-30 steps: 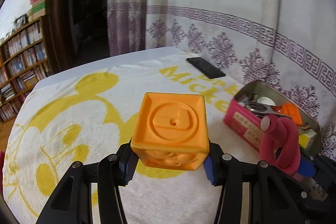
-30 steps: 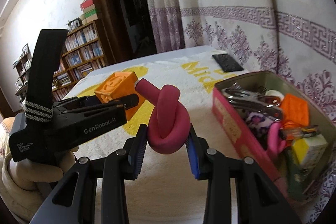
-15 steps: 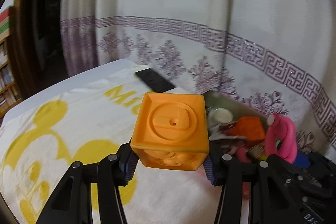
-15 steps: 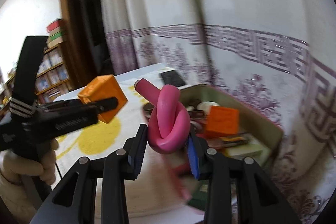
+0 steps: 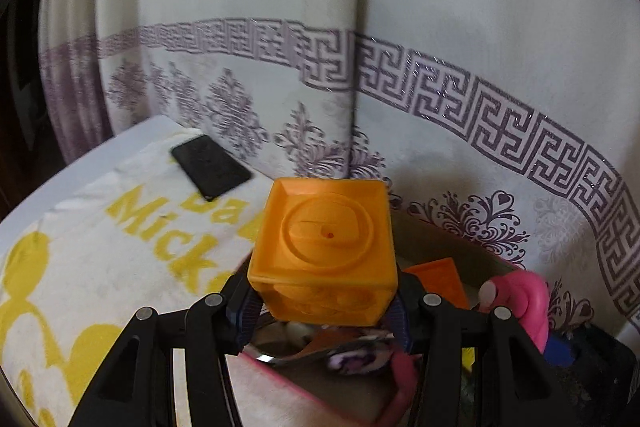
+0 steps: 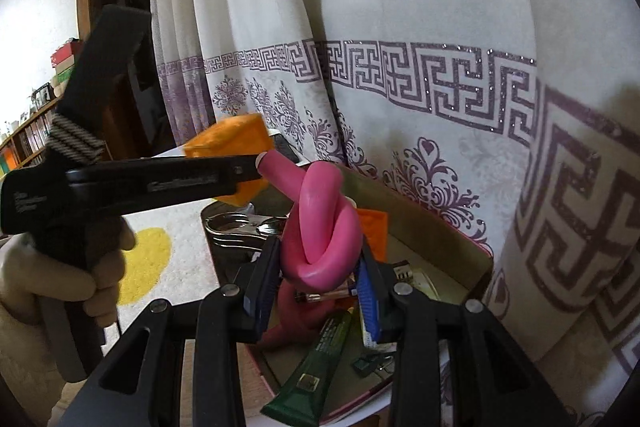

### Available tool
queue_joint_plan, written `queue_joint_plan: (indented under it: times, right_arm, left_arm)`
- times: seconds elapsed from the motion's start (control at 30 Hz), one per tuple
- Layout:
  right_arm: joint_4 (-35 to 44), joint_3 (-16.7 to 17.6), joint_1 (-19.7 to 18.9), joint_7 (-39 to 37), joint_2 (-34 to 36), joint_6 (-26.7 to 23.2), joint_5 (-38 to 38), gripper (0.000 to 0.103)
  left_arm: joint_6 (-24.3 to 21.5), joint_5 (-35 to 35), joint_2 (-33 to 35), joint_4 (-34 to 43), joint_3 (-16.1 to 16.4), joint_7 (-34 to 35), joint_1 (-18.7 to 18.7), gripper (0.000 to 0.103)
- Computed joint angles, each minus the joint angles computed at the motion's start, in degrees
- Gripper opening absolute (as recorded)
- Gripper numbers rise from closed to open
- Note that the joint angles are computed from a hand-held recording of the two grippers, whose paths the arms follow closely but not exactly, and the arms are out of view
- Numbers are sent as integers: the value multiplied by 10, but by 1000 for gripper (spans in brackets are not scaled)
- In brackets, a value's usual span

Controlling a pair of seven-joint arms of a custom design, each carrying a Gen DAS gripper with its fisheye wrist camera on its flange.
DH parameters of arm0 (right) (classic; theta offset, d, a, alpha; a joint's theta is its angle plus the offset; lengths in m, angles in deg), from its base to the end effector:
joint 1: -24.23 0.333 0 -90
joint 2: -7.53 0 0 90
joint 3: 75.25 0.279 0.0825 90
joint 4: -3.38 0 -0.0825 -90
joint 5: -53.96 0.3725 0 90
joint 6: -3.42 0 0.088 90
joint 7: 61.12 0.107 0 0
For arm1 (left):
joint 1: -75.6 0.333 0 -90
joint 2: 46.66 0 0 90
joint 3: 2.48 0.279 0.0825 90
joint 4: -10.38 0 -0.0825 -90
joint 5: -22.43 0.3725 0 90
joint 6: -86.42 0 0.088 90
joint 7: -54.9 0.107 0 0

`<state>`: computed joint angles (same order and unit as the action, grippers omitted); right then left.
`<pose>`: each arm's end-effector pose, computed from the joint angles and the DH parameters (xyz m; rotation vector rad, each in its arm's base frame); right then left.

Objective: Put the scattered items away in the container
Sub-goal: 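Open both grippers to drop the cube and pink toy into the tin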

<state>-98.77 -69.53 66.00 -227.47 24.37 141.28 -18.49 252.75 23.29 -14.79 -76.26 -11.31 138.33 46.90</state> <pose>0.4443 0.4685 0.3997 -1.5072 1.7180 -0.8282 0.5861 -0.4217 0.4181 -1.3567 2.2720 -1.1208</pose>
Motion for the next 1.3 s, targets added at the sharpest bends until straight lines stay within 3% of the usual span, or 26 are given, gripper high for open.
queue_joint_plan:
  times: [0.2,0.3,0.43,0.63,0.73,1.03,1.07,1.1,1.17,1.23,1.3]
  right_arm:
    - [9,-1,-4,-18,9,-1,30,40]
    - [12,-2,-2,-31,13,-4,39,40]
    - [12,-2,2,-40,13,-8,48,40]
    - [7,0,8,-40,7,-22,49,40]
    - [13,2,11,-45,9,-30,49,40]
    - [35,7,25,-59,15,-49,49,40]
    - [38,8,26,-64,15,-50,52,48]
    - [39,9,28,-68,16,-49,55,65]
    - [37,9,35,-63,11,-56,53,83]
    - [36,12,42,-61,7,-73,50,83]
    - [35,16,45,-70,2,-88,58,83]
  left_arm:
    - [-38,-7,50,73,-14,24,1,55]
    - [-40,-18,51,73,-18,27,7,57]
    - [-16,-22,29,38,-6,10,7,57]
    - [35,18,-25,-35,38,-36,-16,57]
    - [67,29,-55,-83,47,-54,-19,74]
    - [123,30,-138,-206,58,-87,-16,75]
    - [125,26,-143,-215,54,-89,-13,76]
    - [128,21,-150,-227,52,-93,-11,78]
    - [134,44,-164,-246,90,-130,-44,89]
    - [152,71,-174,-267,121,-162,-72,89]
    - [156,82,-184,-284,134,-178,-84,97]
